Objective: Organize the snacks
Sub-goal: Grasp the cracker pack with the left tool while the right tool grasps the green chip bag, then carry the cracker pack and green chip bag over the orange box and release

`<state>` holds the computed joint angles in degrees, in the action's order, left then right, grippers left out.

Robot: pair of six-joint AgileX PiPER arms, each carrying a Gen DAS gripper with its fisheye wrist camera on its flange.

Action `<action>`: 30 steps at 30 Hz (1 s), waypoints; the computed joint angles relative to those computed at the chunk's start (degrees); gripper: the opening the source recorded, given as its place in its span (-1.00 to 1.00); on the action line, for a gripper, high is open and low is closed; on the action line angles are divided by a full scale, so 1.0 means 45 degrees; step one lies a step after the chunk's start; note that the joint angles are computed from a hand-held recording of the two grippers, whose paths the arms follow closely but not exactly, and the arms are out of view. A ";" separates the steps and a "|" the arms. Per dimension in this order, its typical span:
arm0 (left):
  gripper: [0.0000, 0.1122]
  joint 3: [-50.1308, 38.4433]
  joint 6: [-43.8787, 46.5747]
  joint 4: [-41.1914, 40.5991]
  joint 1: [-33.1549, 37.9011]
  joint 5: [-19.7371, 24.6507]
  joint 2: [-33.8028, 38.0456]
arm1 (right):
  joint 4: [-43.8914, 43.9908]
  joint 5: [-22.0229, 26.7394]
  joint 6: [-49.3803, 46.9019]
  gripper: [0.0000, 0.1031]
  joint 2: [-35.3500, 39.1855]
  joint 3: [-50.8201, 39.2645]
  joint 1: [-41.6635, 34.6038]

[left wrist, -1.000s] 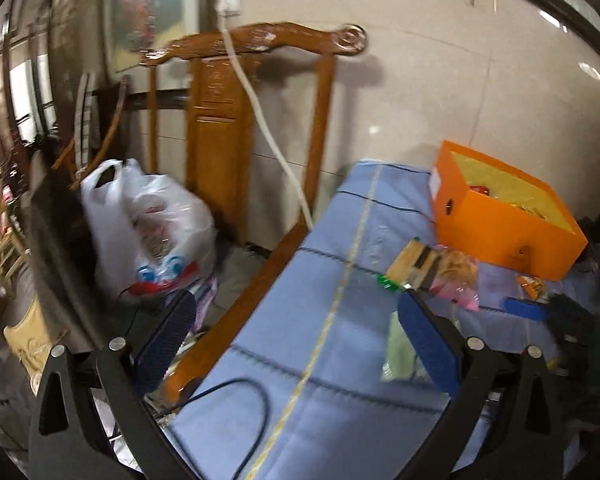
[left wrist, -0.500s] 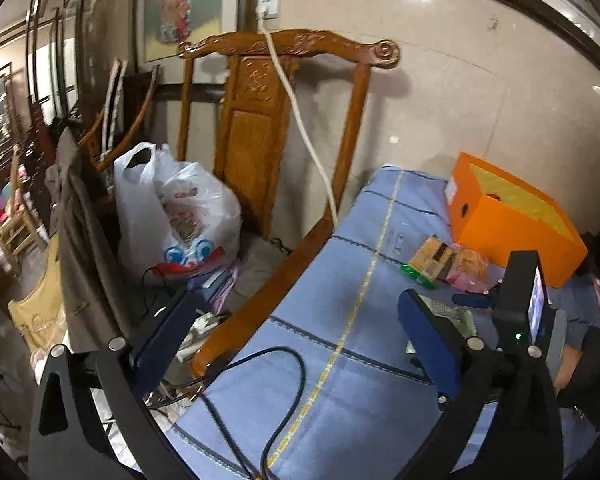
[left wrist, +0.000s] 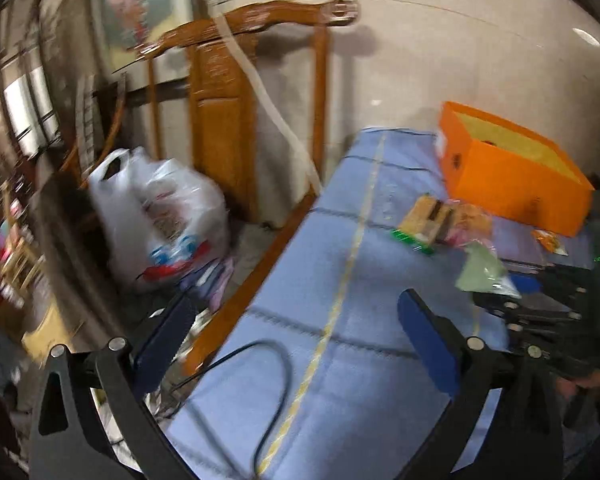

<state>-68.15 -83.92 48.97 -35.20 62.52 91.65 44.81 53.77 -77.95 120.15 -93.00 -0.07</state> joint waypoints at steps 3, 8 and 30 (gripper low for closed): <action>0.76 -0.1005 0.1374 0.0290 0.0602 -0.1648 0.1188 | 0.0043 0.0060 0.0621 -0.26 -0.0535 0.0006 -0.1280; 0.76 -0.3538 0.5183 -0.1465 0.2843 -0.5260 0.3937 | -0.0620 0.0318 0.2532 -0.26 -0.0539 -0.1129 -0.3275; -0.18 -1.1275 1.3893 -0.6586 0.4202 -0.4209 1.0007 | -0.2409 -0.0085 0.4890 -0.26 -0.0602 -0.1160 -0.3805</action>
